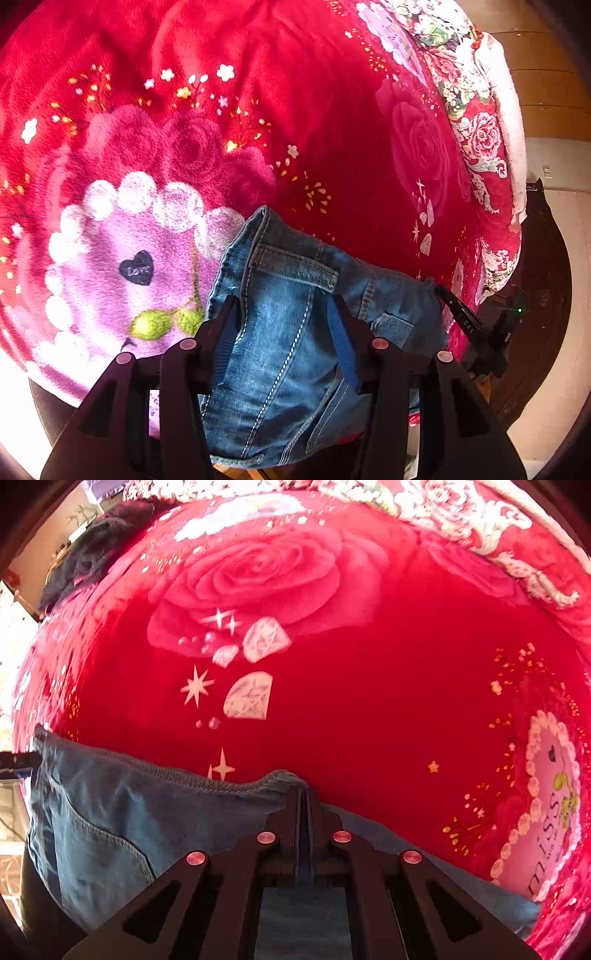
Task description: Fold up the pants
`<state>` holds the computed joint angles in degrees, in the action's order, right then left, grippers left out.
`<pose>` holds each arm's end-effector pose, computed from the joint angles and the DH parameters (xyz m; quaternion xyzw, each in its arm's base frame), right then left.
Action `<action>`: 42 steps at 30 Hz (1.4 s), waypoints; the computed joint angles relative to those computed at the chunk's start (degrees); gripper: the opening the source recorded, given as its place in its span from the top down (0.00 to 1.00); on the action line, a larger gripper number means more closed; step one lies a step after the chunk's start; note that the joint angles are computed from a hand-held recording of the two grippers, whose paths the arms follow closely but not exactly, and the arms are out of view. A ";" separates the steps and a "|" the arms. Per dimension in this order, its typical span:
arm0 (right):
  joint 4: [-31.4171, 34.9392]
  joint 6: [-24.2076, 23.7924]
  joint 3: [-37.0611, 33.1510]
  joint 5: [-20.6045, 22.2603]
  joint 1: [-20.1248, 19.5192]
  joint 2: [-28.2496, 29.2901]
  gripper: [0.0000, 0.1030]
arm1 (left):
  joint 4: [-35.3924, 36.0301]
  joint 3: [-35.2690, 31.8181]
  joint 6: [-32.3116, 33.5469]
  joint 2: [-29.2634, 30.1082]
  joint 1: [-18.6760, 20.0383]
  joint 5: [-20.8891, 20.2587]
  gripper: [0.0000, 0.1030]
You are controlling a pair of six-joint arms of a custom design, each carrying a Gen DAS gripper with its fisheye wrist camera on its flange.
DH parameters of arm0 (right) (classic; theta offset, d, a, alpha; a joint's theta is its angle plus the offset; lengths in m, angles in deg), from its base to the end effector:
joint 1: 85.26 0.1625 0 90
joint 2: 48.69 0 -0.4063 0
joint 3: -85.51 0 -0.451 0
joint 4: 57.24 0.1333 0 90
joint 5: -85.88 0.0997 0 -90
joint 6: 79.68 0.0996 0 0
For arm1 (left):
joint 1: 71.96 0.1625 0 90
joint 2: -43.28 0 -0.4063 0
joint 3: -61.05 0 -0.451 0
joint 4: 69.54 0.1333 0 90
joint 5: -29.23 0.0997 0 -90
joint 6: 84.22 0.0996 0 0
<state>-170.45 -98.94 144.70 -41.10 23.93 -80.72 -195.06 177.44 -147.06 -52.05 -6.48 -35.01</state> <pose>0.3453 -0.7689 0.0859 0.3224 -0.8914 -0.0329 0.3169 -0.0477 -0.5301 0.3430 -0.3439 0.9043 -0.2415 0.0752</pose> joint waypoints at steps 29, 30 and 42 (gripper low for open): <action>-25.76 37.85 49.92 25.85 -23.24 -51.44 0.52 | -6.63 11.68 -8.62 -3.35 -5.69 -10.46 0.43; -28.09 39.22 51.51 28.01 -23.76 -52.18 0.52 | -6.97 11.63 -8.53 -3.18 -5.75 -10.27 0.43; -47.68 39.86 59.01 42.41 -27.76 -54.80 0.95 | -1.28 8.89 -9.73 -1.23 -7.93 -5.80 0.59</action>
